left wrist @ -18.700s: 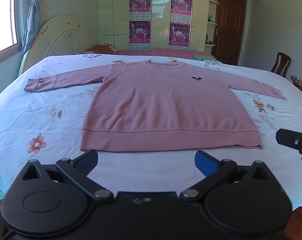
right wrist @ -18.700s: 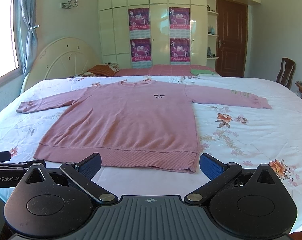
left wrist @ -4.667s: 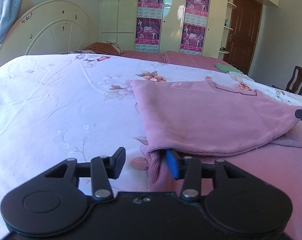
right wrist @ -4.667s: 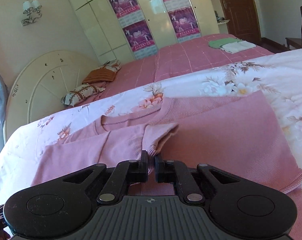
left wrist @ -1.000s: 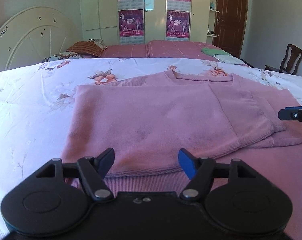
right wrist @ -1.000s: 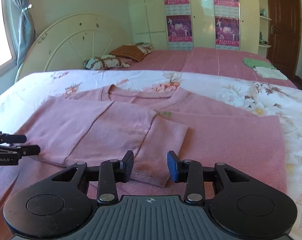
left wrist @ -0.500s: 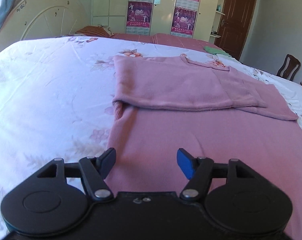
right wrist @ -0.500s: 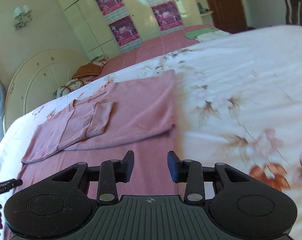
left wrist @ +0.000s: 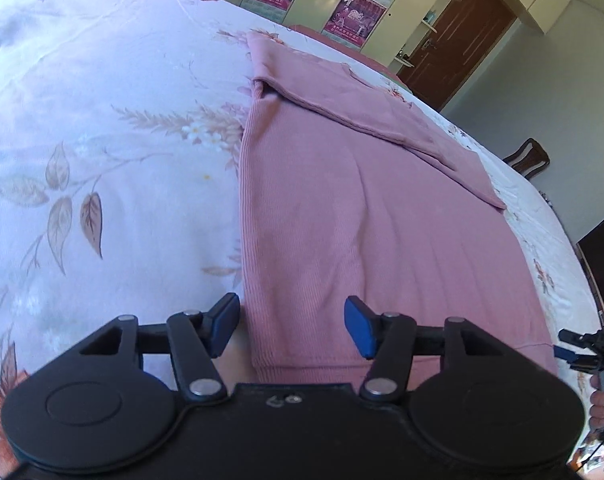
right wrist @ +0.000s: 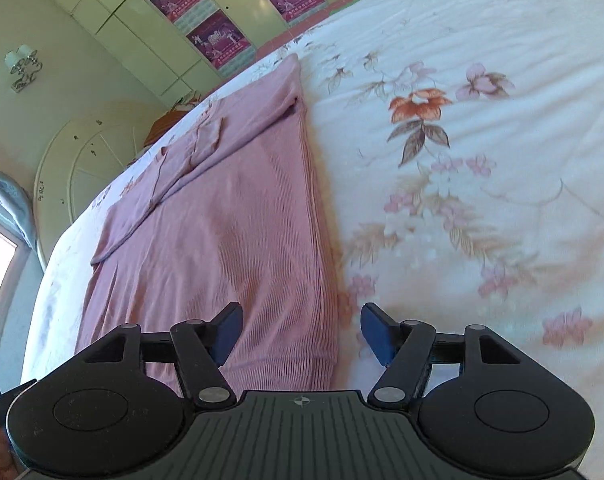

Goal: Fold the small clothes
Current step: 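Move both grippers to the sweater hem and close them on it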

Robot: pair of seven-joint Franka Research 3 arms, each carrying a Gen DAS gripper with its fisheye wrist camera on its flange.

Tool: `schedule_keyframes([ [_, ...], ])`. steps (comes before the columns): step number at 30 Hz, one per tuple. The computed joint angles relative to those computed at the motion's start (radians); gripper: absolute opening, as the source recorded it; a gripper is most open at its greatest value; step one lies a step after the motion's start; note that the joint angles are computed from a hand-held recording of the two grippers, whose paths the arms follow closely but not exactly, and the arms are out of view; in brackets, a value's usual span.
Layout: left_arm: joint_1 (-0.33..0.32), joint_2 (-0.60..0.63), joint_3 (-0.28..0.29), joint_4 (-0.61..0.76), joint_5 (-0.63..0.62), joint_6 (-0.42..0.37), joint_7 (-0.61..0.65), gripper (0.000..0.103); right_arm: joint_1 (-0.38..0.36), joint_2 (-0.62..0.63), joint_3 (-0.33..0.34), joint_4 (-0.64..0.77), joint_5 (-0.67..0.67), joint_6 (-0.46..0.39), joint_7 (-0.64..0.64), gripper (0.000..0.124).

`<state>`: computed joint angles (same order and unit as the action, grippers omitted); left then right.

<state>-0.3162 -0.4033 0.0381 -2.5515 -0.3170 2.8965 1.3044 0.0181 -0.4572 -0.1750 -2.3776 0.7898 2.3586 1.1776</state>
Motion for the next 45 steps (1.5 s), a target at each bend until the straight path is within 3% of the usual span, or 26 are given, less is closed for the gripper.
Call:
schedule_keyframes([
  [4,-0.122,-0.04,0.089,-0.044,-0.144,0.029,0.078,0.055,0.005,-0.061,-0.016,-0.065,0.041,-0.026,0.01,0.066],
  [9,-0.334,-0.076,0.244,-0.083,-0.389,0.1,0.224,0.055,0.017,-0.077,-0.042,-0.084,0.114,-0.069,0.016,0.066],
  [11,-0.37,-0.071,0.268,-0.085,-0.443,0.133,0.253,0.054,0.017,-0.068,-0.042,-0.077,0.134,-0.076,0.018,0.066],
  [16,-0.549,-0.026,0.439,-0.023,-0.628,0.193,0.406,0.044,0.015,-0.016,-0.046,-0.052,0.207,-0.043,0.025,0.065],
  [20,-0.469,-0.003,0.363,-0.01,-0.618,0.154,0.413,0.044,0.002,0.02,-0.051,-0.025,0.227,-0.079,0.026,0.051],
  [22,-0.459,-0.006,0.348,-0.014,-0.651,0.155,0.443,0.044,-0.01,0.014,-0.057,-0.028,0.222,-0.111,0.019,0.043],
  [24,-0.449,-0.003,0.338,-0.011,-0.691,0.154,0.469,0.044,-0.023,0.005,-0.054,-0.039,0.218,-0.117,0.012,0.042],
  [27,-0.403,0.011,0.3,0.001,-0.711,0.134,0.485,0.044,-0.042,-0.021,-0.023,-0.069,0.231,-0.01,0.028,0.043],
  [29,-0.374,0.021,0.275,0.011,-0.723,0.121,0.499,0.044,-0.037,-0.008,-0.033,-0.061,0.24,0.017,0.028,0.043],
  [34,-0.331,0.045,0.234,0.033,-0.792,0.108,0.556,0.044,-0.014,0.049,-0.065,-0.022,0.28,-0.039,-0.025,0.042],
  [40,-0.277,0.047,0.183,0.036,-0.871,0.092,0.623,0.044,-0.024,0.038,-0.057,-0.024,0.273,-0.137,-0.071,0.042],
  [44,-0.217,0.049,0.126,0.037,-0.864,0.075,0.619,0.042,-0.03,0.023,-0.042,-0.039,0.276,-0.133,-0.077,0.042],
  [45,-0.197,0.051,0.107,0.037,-0.849,0.071,0.608,0.041,-0.03,0.024,-0.041,-0.038,0.277,-0.131,-0.074,0.036],
])
